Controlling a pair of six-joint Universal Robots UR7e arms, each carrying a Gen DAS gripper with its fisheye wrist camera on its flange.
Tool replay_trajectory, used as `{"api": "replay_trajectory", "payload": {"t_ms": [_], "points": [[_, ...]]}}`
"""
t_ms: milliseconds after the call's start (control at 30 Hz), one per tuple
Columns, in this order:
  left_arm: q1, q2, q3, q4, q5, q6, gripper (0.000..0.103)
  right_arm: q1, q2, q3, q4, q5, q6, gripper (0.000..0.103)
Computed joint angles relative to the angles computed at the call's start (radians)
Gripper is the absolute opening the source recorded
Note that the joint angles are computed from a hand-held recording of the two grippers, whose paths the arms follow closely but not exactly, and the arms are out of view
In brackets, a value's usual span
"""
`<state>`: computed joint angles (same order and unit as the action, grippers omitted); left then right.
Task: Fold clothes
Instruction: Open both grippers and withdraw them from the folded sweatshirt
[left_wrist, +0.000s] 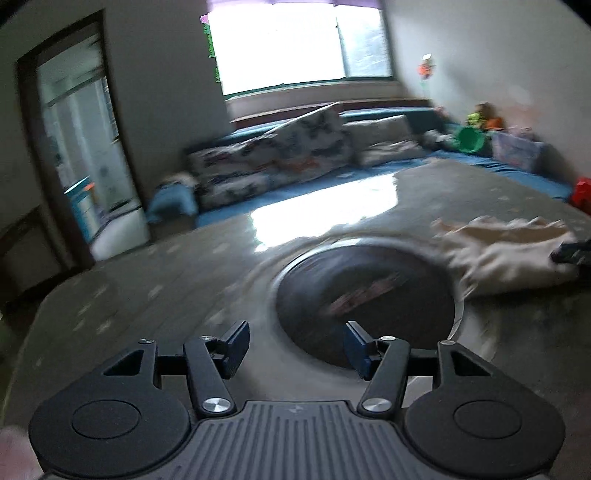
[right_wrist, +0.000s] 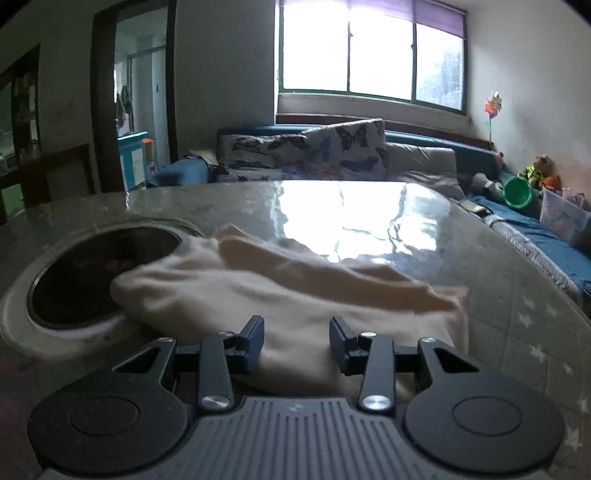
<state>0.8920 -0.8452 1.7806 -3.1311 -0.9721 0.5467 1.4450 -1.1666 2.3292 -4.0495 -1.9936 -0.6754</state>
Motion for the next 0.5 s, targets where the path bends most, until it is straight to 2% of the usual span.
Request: {"api": "replay_trajectory", "payload": {"t_ms": [100,200,333,500], "points": [[0.021,-0.022,0.047,-0.056,0.077,0.017,0.061,0.021,0.017,-0.024,0.035,0.020,-0.004,0.039],[0.046,-0.040,0.077,-0.056,0.138,-0.028,0.061,0.031,0.046,-0.051,0.085,0.010,-0.013,0.039],[0.074,-0.072,0.108,-0.052,0.160,-0.087,0.061,0.051,0.057,-0.062,0.091,-0.021,-0.024,0.039],[0.096,-0.069,0.096,-0.065,0.152,-0.124,0.065,0.068,0.052,-0.093,0.143,0.003,0.016,0.041]]}}
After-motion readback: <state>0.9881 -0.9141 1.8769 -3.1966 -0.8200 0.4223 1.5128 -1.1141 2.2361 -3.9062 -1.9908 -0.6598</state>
